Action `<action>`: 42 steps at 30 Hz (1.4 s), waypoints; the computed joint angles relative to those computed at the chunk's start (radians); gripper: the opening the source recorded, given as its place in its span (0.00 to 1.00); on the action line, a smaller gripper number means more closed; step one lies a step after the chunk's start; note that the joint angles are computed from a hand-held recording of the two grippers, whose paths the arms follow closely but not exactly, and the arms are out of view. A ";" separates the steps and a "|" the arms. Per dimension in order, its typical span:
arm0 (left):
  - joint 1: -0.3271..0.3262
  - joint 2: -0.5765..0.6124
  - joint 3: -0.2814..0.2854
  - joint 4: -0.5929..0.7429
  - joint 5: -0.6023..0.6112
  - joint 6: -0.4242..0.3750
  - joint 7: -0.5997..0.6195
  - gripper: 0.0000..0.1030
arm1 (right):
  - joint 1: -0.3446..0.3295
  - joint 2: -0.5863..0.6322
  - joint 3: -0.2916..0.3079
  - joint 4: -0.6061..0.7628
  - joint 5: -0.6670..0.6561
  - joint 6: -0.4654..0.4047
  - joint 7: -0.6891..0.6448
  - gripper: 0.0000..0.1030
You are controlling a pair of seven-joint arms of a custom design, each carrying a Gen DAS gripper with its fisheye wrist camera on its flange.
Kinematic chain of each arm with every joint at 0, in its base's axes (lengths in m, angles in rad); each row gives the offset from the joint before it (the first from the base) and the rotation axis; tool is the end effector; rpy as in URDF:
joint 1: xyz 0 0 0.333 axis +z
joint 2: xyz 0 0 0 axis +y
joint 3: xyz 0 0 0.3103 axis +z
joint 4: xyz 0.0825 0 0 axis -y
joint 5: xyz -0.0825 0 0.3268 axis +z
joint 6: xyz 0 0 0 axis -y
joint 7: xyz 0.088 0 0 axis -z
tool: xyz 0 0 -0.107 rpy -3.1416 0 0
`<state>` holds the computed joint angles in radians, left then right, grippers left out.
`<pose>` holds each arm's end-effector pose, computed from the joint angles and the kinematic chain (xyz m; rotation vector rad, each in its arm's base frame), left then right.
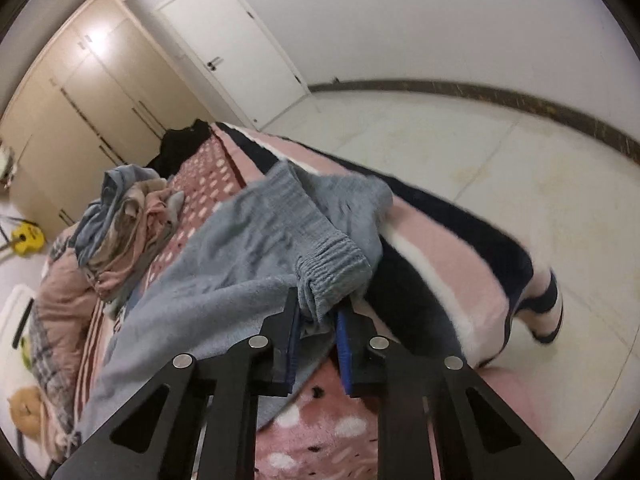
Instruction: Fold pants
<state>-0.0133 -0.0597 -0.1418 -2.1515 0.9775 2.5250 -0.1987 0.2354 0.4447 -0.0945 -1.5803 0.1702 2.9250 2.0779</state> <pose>0.5035 -0.0883 0.4922 -2.2889 0.7854 -0.6515 0.6686 0.0976 0.5114 -1.1715 1.9436 -0.4067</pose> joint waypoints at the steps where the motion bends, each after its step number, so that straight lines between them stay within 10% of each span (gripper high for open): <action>1: 0.000 0.007 0.001 0.008 -0.001 0.005 0.027 0.69 | 0.000 0.004 -0.003 0.012 -0.003 0.002 -0.001 0.10; 9: -0.054 0.254 0.026 0.342 -0.101 -0.285 0.340 0.69 | 0.001 0.047 -0.018 0.114 -0.035 -0.061 0.006 0.10; 11: -0.065 0.286 0.047 0.381 -0.118 -0.314 0.350 0.38 | -0.010 0.049 -0.004 0.116 -0.023 -0.069 0.003 0.10; 13: -0.067 0.255 0.067 0.340 -0.125 -0.295 0.272 0.11 | -0.027 0.041 0.015 0.098 -0.003 -0.062 -0.012 0.10; 19: -0.047 0.042 0.060 0.065 -0.026 -0.267 -0.091 0.02 | -0.033 0.044 0.021 0.094 0.012 -0.058 -0.029 0.10; 32: 0.049 -0.093 0.014 -0.235 -0.038 -0.022 -0.318 0.04 | -0.086 0.087 0.085 0.170 0.090 -0.106 -0.128 0.11; 36: 0.078 -0.115 0.015 -0.271 0.019 0.102 -0.344 0.59 | -0.085 0.091 0.074 0.191 0.091 -0.089 -0.176 0.10; 42: 0.137 -0.078 0.027 -0.288 0.141 0.352 -0.426 0.65 | -0.044 0.094 -0.002 0.184 0.047 -0.102 -0.075 0.08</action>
